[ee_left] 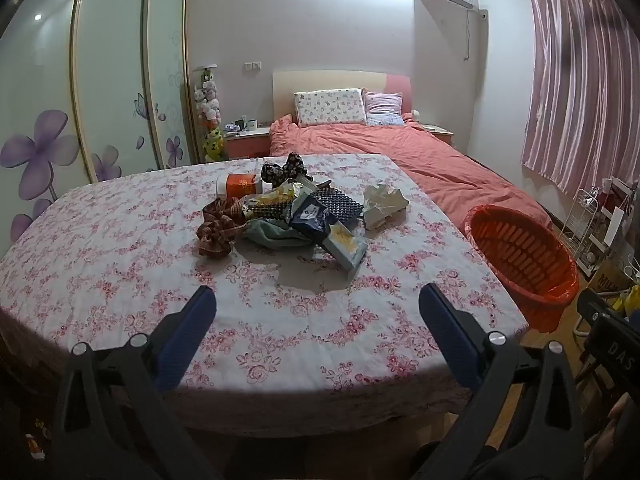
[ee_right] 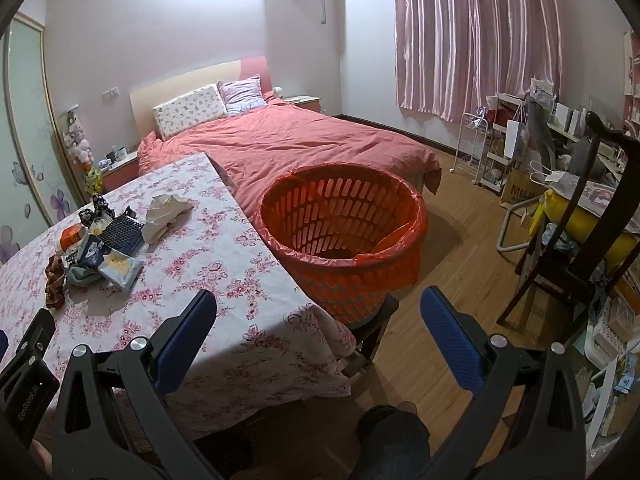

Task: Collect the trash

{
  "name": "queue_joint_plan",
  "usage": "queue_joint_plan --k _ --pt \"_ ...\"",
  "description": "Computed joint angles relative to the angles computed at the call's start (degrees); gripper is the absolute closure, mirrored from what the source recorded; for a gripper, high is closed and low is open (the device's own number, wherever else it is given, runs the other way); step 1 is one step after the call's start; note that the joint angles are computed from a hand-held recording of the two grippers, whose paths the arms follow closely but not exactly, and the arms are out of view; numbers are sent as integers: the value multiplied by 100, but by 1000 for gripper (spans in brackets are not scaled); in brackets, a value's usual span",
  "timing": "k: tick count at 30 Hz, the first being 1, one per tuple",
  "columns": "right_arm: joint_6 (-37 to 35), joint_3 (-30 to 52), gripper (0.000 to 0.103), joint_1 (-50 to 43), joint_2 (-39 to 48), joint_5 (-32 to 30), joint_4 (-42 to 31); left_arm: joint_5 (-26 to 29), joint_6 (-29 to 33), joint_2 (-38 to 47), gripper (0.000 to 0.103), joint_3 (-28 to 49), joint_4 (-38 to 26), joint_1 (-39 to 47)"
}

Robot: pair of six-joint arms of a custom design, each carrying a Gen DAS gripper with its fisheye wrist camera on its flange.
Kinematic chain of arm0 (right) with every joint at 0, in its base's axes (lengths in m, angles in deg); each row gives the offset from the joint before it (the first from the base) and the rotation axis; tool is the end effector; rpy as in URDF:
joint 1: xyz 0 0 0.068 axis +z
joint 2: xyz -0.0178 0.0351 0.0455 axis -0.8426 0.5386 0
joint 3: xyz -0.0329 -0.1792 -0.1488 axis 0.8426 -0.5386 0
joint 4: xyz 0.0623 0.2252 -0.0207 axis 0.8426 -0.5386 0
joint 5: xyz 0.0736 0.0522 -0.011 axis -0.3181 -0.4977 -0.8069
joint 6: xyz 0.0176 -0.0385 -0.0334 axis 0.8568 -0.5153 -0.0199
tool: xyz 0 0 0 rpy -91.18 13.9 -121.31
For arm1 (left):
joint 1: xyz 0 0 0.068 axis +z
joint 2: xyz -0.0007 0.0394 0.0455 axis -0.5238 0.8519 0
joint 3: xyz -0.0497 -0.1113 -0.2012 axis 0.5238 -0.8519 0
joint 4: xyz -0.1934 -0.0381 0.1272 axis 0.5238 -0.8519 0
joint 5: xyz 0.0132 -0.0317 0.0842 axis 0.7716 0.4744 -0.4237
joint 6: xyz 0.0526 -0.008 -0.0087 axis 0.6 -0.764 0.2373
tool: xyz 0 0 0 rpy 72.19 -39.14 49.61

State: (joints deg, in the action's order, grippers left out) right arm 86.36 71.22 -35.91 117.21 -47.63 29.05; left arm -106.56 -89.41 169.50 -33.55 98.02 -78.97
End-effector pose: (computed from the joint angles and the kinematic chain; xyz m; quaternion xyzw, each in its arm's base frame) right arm 0.1626 0.0393 0.0757 0.2989 0.8457 -0.1061 0.4292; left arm 0.2050 -0.1950 0.0732 0.0712 0.8768 -0.0313 0.4745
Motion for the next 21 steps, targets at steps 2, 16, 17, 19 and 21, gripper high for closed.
queue_joint_plan --k 2,16,17,19,21 --pt "1 0 2 8 7 10 8 -1 -4 -8 4 -3 -6 -1" --pt "6 12 2 38 2 54 -19 14 -15 -8 4 19 -63 3" --pt "6 12 2 39 -4 57 -24 14 -15 -8 4 19 -63 3" --pt "2 15 2 36 -7 56 -31 17 -21 -10 4 21 -73 4" --pt "11 20 2 48 10 72 -26 20 -21 -11 4 24 -82 4"
